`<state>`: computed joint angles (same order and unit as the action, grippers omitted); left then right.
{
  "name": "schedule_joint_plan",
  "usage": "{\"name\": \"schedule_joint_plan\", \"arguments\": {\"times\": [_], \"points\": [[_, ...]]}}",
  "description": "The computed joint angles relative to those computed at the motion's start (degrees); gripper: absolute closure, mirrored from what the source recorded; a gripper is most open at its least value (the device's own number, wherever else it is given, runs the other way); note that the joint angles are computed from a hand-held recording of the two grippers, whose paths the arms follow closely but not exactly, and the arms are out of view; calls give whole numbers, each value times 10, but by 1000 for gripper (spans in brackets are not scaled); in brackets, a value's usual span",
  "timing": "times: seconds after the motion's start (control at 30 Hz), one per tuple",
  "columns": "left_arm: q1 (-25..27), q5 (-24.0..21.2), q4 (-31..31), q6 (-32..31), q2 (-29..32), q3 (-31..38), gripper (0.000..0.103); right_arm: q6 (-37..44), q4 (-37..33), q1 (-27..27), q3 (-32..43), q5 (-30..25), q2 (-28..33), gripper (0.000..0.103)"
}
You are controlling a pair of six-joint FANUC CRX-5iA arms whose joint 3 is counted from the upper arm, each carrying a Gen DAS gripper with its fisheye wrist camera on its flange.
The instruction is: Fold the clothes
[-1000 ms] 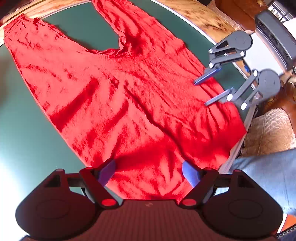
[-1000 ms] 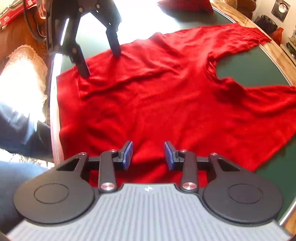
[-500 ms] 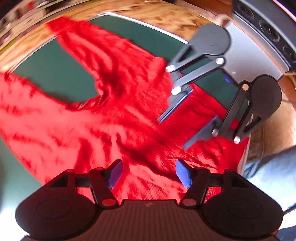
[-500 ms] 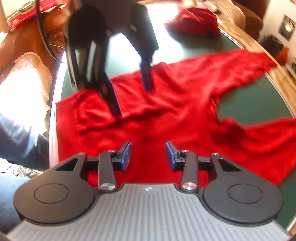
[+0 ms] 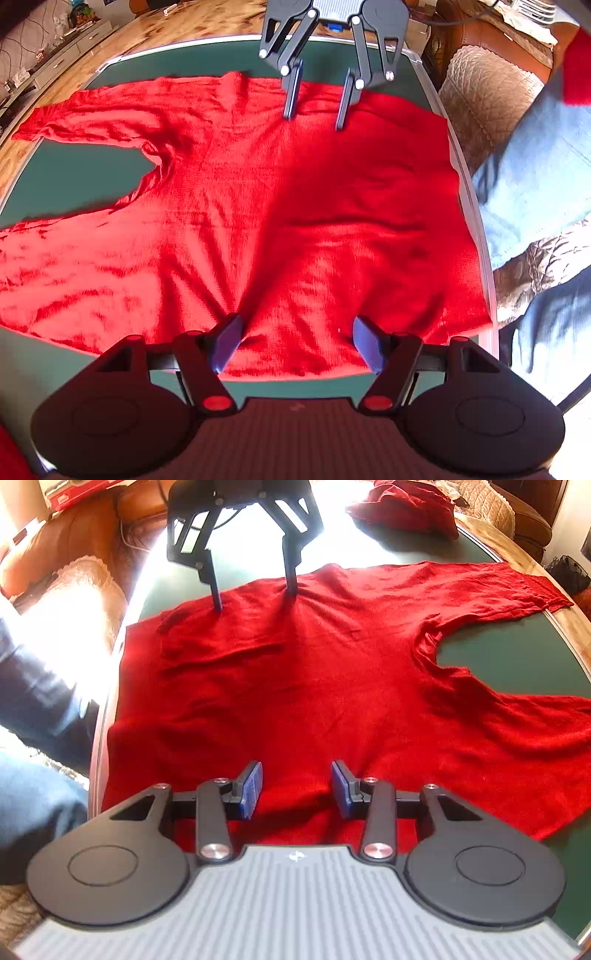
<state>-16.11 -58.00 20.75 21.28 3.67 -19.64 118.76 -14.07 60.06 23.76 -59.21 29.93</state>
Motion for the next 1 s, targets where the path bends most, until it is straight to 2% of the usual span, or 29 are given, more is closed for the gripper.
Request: {"name": "schedule_joint_plan", "arguments": {"times": [0.13,0.17,0.2,0.23,0.27,0.37,0.5,0.6,0.7,0.8,1.0], "points": [[-1,-8,-8,-4,1,7,32,-12,13,-5,-20,-22,-19,52],[-3,-20,-14,11,8,20,33,-12,19,-4,-20,-29,-21,52],[-5,-33,-20,27,15,34,39,-16,26,-1,-17,-36,-20,51],[-5,-48,-13,49,27,51,49,-23,33,2,-9,-45,-17,51],[-5,-42,4,54,28,52,50,-27,35,4,-2,-49,-15,51],[-15,-10,54,53,34,49,44,-21,7,7,17,-15,-10,51],[-39,8,51,43,65,59,44,-9,-2,19,62,-5,34,51],[-32,25,56,-8,41,22,44,-9,3,16,48,-5,33,51],[-16,20,53,-25,18,-3,42,-14,6,4,-5,5,-3,51],[-8,16,48,-28,3,-15,38,-25,13,-6,-40,-12,-32,49],[-9,-11,26,-3,8,3,32,-36,34,-9,-38,-77,-39,48]]}}
